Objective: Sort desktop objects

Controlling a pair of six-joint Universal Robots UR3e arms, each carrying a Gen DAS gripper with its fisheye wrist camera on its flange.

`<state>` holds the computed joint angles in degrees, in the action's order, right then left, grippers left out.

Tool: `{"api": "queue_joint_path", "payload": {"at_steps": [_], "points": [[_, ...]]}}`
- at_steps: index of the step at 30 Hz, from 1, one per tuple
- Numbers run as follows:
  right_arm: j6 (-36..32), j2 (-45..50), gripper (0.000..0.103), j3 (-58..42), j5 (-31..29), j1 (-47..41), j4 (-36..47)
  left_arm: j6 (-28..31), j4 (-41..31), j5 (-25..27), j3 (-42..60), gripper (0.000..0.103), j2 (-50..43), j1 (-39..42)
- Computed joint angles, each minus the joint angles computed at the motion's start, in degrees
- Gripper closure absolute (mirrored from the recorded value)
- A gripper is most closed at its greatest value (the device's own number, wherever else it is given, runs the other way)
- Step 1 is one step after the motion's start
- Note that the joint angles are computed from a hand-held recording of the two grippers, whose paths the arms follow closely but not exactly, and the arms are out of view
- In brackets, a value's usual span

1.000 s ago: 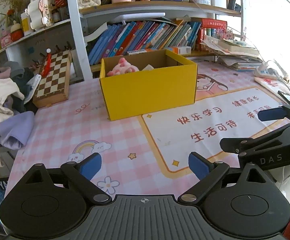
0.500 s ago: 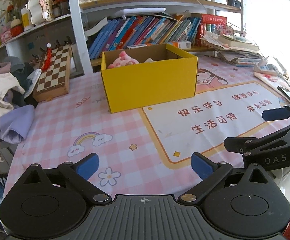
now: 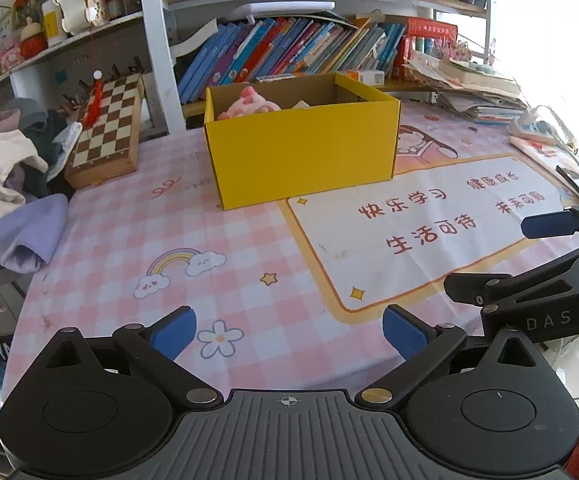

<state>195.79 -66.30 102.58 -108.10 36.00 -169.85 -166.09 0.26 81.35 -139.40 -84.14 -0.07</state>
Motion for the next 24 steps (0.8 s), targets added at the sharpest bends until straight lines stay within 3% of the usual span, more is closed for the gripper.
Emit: {"api": "queue_joint_path", "payload": {"at_steps": [24], "points": [[-1.0,-0.2,0.0,0.0,1.1,-0.3,0.7,-1.3,-0.1,-0.4,-0.6,0.0,0.6,-0.3]]}}
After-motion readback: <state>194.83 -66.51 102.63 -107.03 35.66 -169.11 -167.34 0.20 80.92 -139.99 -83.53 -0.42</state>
